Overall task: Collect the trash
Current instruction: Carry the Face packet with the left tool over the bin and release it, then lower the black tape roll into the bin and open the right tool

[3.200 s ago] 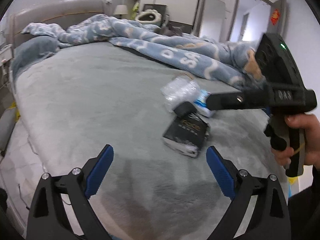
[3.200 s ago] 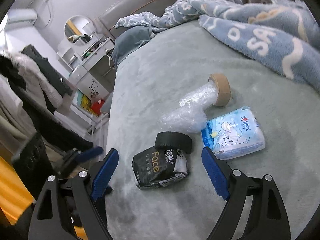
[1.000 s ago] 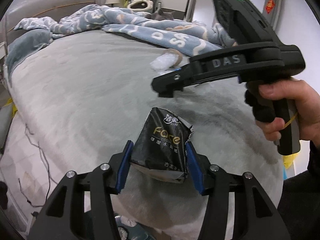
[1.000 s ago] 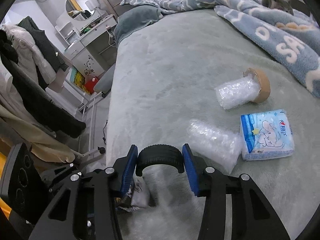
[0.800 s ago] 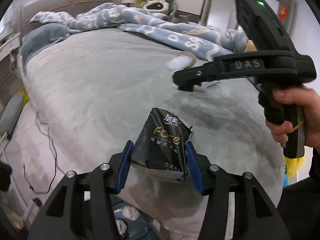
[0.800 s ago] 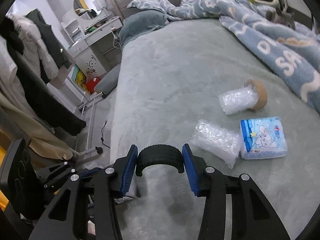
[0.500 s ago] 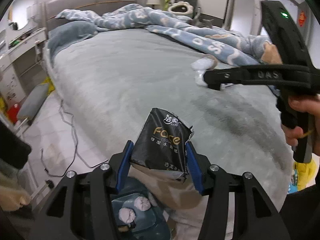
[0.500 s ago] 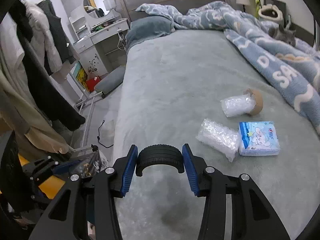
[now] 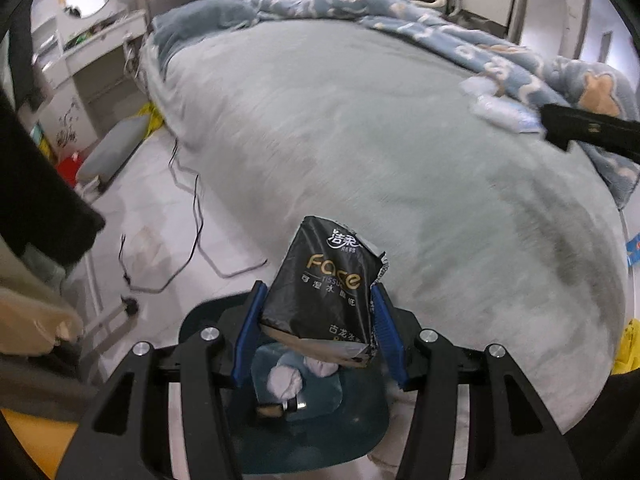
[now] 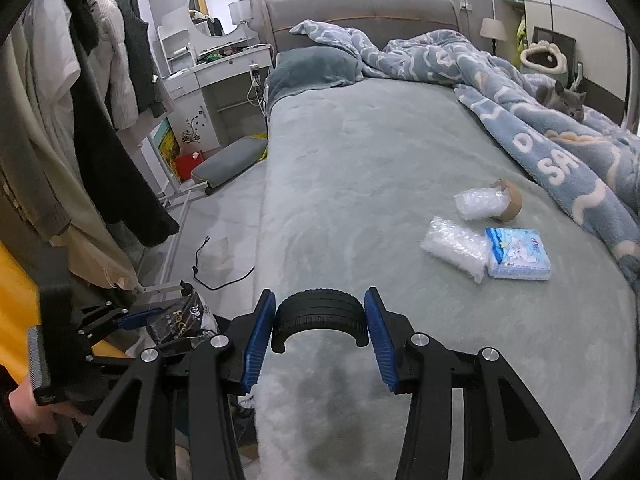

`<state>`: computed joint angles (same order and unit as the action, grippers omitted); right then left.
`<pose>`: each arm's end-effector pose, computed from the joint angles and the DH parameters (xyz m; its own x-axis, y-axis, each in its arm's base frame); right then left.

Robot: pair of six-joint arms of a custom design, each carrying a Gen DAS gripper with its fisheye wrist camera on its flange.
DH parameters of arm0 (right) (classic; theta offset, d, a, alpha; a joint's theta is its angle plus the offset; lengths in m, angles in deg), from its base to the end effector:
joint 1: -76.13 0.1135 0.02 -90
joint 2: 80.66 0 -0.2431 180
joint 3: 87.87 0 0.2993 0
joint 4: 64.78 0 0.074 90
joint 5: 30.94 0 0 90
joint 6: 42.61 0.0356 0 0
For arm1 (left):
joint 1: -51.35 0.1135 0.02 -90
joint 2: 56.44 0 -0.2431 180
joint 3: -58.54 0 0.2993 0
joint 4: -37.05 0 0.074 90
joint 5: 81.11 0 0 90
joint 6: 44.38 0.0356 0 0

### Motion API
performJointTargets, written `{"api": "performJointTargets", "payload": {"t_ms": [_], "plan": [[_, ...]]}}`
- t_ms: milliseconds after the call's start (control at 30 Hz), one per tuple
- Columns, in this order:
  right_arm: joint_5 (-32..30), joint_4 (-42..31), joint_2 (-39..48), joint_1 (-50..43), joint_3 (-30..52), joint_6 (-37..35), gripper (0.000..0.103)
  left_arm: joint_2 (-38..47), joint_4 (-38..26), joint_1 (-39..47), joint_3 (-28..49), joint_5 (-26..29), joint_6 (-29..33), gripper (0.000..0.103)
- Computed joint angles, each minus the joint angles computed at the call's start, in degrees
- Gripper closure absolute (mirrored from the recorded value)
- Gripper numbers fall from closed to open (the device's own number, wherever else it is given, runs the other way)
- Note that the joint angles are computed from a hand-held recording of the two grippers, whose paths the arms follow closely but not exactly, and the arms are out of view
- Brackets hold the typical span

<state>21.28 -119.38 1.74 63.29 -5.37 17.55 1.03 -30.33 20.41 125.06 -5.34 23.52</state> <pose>0.3426 -0.0557 0.2718 -0.6033 -0.2658 -0.7519 -0.5435 0.8270 0.1437 0.2119 -0.1168 0.2732 -0.8222 0.0677 -0.5652 0.0846 0.9964 -0.0037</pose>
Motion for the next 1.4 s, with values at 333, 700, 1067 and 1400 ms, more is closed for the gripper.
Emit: {"api": "performJointTargets", "payload": {"t_ms": [333,700,1067,1400], "plan": [[1.8,0.9,-8.7,6.6,-8.6,2.8,0.056,-2.4,-3.8,6.3,-5.6,2.5,1.3,0.047],[6.4,2.4,-13.7,17.9,-14.8,7.5,0.056,-5.7,-8.1,18.9,-12.7,11.6,4.3,0.045],[12.4,5.1,-10.6,26.8,-16.1,10.1,0.056,-7.2,-11.2,28.0,-16.1,19.1,8.6,0.026],[17.0,6.7,-3.9,31.9,-14.7,12.4,0.056,-12.5,-13.3,35.3,-15.8,20.5,13.4,0.025]]}}
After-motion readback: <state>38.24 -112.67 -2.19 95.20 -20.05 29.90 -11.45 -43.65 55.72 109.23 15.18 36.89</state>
